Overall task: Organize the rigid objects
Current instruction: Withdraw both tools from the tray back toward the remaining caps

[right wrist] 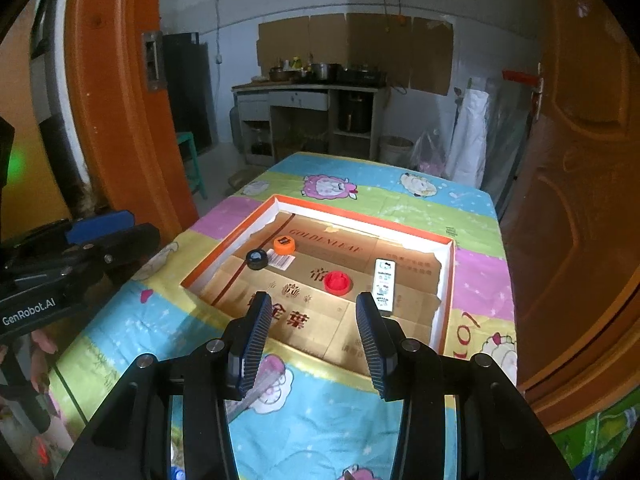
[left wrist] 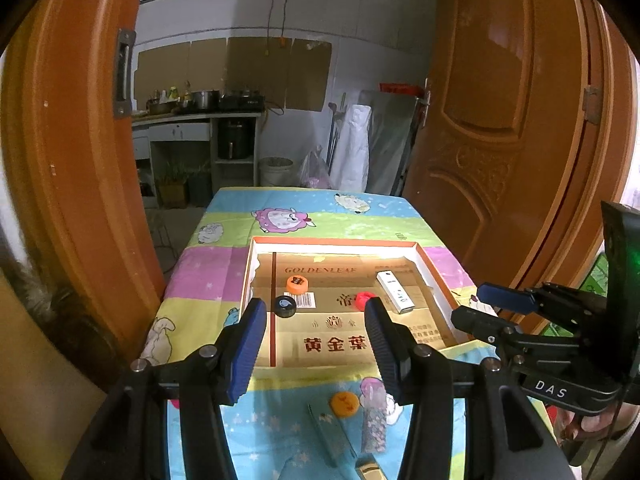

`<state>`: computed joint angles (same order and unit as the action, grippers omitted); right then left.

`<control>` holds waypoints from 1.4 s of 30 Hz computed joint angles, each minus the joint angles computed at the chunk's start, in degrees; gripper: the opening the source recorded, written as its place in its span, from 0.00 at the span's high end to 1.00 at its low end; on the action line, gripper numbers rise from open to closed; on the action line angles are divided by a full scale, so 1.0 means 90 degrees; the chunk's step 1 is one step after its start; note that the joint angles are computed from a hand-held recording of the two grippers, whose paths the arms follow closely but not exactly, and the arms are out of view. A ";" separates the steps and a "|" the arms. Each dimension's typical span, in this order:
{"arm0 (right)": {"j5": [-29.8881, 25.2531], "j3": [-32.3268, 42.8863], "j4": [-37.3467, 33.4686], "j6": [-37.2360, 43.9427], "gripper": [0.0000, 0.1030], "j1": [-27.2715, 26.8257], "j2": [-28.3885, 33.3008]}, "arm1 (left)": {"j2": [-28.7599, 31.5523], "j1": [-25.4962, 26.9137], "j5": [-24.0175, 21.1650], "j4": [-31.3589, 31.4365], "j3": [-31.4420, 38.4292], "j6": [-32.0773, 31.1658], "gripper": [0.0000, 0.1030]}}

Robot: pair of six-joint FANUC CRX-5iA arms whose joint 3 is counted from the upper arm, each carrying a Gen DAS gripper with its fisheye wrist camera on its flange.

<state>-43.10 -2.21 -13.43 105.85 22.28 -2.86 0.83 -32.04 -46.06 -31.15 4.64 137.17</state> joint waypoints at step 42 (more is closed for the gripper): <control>-0.0354 -0.1745 0.0272 -0.0985 0.56 0.0586 -0.1751 | -0.0890 -0.1336 -0.0322 -0.0768 -0.1082 0.1642 0.51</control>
